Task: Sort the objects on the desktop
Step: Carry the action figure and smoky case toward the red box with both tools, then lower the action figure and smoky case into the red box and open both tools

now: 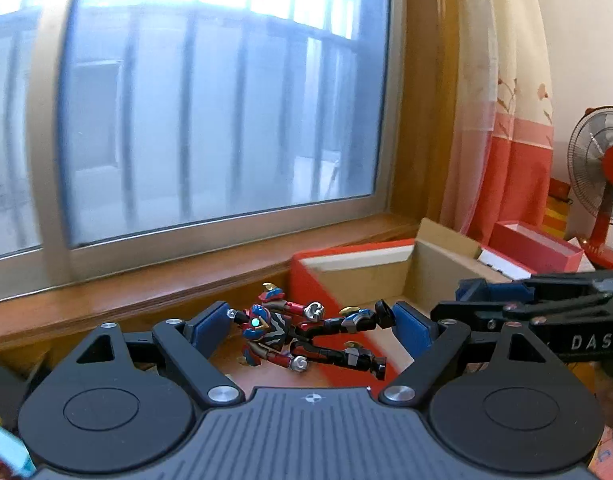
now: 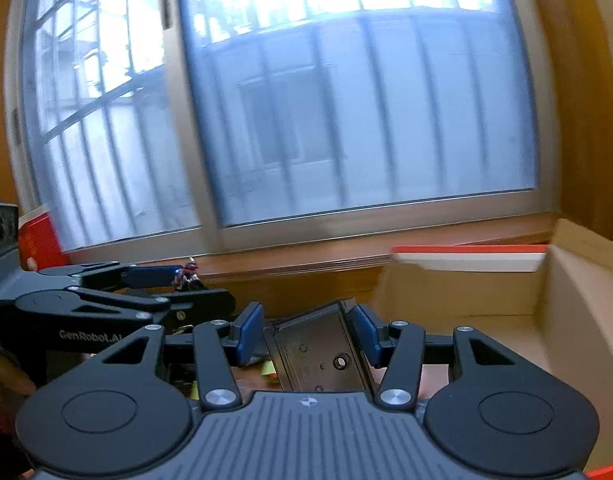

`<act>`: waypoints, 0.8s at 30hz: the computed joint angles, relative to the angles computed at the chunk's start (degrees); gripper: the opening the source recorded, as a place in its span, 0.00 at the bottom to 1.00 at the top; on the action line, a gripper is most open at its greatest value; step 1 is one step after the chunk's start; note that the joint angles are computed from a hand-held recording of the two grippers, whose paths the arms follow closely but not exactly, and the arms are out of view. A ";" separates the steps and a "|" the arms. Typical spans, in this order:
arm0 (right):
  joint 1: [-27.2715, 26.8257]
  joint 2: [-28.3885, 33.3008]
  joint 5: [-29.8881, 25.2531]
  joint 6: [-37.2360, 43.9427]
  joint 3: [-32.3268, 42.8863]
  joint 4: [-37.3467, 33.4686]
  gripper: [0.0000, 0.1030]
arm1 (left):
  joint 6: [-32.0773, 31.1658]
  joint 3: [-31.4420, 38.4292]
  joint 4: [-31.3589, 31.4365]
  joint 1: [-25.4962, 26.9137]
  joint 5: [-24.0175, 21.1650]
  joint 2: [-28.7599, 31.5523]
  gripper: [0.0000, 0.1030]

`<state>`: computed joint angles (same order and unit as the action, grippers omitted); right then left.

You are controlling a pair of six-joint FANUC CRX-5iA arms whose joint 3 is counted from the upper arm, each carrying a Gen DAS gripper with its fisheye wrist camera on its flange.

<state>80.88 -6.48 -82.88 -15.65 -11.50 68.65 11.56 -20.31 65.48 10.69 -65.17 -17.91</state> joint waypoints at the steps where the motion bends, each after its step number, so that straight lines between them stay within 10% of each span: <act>1: 0.03 -1.05 -0.59 -0.44 -1.03 -0.08 0.51 | 0.78 0.28 -0.32 -1.70 1.24 0.25 0.84; 12: 0.36 -10.69 -7.71 -3.96 -10.45 -3.35 0.51 | 7.89 4.25 -6.64 -17.43 11.51 4.80 0.84; 24: -0.34 -13.76 -11.07 -5.37 -13.08 -6.65 0.51 | 16.00 7.61 -14.48 -22.55 13.78 8.04 0.84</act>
